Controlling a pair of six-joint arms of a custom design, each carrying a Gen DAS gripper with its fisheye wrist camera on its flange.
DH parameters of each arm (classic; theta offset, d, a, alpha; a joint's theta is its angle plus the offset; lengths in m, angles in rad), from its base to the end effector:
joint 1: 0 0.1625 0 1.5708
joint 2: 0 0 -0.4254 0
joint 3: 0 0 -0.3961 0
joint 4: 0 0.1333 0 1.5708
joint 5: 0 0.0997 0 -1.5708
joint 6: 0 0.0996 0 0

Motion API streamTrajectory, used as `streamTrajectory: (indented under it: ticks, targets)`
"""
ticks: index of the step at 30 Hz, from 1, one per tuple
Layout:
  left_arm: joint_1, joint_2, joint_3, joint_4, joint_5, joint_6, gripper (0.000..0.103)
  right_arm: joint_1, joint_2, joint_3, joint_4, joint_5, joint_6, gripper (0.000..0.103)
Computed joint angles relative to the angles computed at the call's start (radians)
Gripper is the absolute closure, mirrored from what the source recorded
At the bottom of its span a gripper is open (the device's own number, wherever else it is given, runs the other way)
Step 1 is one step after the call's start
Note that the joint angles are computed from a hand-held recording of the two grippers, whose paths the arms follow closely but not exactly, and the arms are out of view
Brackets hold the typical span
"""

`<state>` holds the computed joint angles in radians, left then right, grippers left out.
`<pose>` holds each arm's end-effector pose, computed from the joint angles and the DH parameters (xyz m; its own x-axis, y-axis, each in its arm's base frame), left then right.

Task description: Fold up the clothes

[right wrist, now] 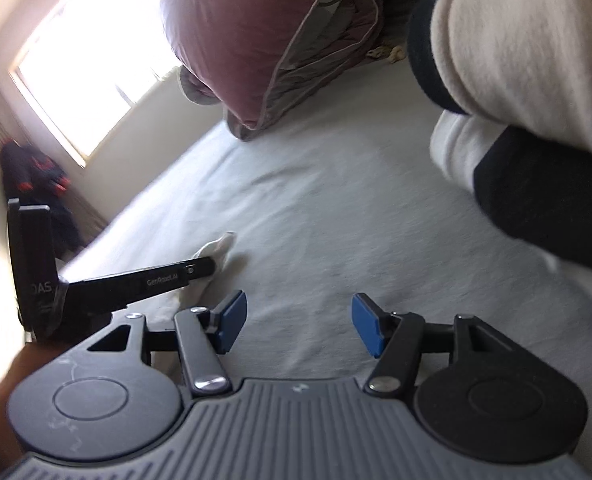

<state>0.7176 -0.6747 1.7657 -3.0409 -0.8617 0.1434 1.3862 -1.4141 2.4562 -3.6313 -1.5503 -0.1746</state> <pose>-0.3486 -0.5673 0.0435 -0.5736 0.4964 -0.6516 0.7900 0.5456 -0.2798 0.0590 -0.4213 0.2733 -0.9877 0.0742 0.1373 -0.0764 0.5369 -0.8402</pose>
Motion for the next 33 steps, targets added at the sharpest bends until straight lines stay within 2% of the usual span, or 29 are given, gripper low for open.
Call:
streamTrajectory:
  ticks: [3,6,9,11,13,16,19,24,29,33]
  targets:
    - [-0.005,-0.070,0.019,0.033,-0.128,0.033,0.098,-0.008,-0.002,0.008,-0.029,0.042,-0.012,0.040]
    - [-0.027,-0.137,0.027,0.113,-0.222,0.094,0.098,-0.025,-0.021,0.022,-0.024,0.138,-0.055,0.040]
    - [-0.048,-0.203,0.023,0.223,-0.322,0.127,0.098,-0.076,-0.054,0.052,-0.031,0.337,-0.145,0.040]
    - [-0.060,-0.241,0.009,0.307,-0.380,0.125,0.098,-0.112,-0.085,0.071,-0.007,0.470,-0.258,0.040]
    - [-0.070,-0.264,-0.012,0.380,-0.431,0.123,0.098,-0.143,-0.110,0.083,0.011,0.566,-0.320,0.040]
    - [-0.087,-0.268,-0.053,0.483,-0.469,0.139,0.098,-0.194,-0.133,0.086,0.049,0.714,-0.313,0.040]
    - [-0.098,-0.259,-0.077,0.542,-0.500,0.144,0.098,-0.235,-0.141,0.094,0.026,0.832,-0.301,0.040]
    - [-0.094,-0.222,-0.106,0.565,-0.555,0.149,0.098,-0.278,-0.144,0.092,0.011,0.919,-0.288,0.040]
    - [-0.076,-0.192,-0.138,0.582,-0.606,0.136,0.098,-0.284,-0.196,0.094,0.069,0.879,-0.313,0.042]
    - [-0.050,-0.170,-0.157,0.581,-0.675,0.116,0.098,-0.319,-0.245,0.107,0.115,0.917,-0.320,0.043]
